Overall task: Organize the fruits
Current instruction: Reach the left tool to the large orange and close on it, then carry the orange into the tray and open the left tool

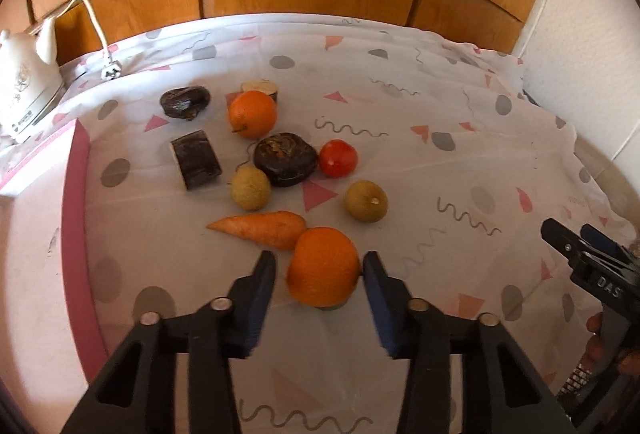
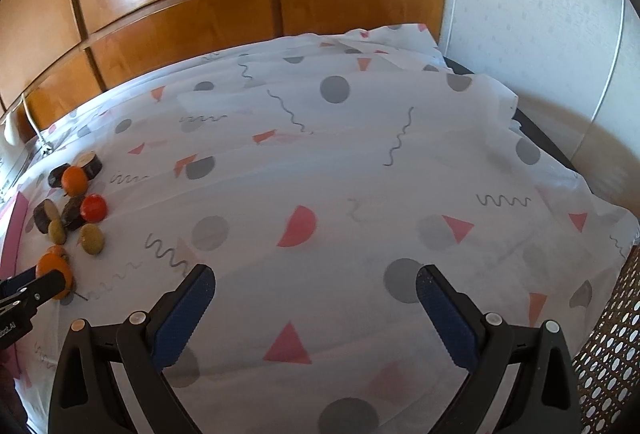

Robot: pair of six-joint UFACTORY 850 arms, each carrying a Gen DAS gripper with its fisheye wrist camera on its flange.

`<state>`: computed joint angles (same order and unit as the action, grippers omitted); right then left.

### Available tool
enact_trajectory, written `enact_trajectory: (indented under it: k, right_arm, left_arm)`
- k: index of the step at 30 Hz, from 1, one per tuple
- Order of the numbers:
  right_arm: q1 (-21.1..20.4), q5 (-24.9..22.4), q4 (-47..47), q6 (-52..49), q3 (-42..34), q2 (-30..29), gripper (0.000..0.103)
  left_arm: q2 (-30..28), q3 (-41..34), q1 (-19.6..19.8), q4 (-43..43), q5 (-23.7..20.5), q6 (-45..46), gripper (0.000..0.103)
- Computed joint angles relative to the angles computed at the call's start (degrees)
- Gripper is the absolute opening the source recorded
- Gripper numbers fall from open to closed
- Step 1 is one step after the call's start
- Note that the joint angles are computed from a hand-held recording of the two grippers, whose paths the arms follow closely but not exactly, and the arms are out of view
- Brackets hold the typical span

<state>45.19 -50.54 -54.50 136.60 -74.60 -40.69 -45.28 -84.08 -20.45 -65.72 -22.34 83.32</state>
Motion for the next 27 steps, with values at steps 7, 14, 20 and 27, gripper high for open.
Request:
enact_trajectory:
  k: [7, 14, 20, 27]
  right_arm:
    - [-0.04, 0.01, 0.03, -0.62, -0.52, -0.62, 0.102]
    - [-0.18, -0.27, 0.99, -1.81, -1.19, -1.28, 0.102]
    - [-0.04, -0.73, 1.07, -3.05, -2.09, -1.71, 0.102]
    - [0.2, -1.05, 1.98, -4.84, -3.45, -2.53, 0.102]
  left_arm:
    - [1.66, 2.16, 0.82, -7.45, -1.7, 8.2, 0.035]
    - [4.98, 3.55, 4.7, -16.47, -6.76, 13.09, 0.035]
    - [4.6, 0.46, 9.54, -19.43, -4.9, 10.19, 0.035]
    - [-0.41, -6.62, 13.63, -12.35, 3.95, -2.12, 0.035]
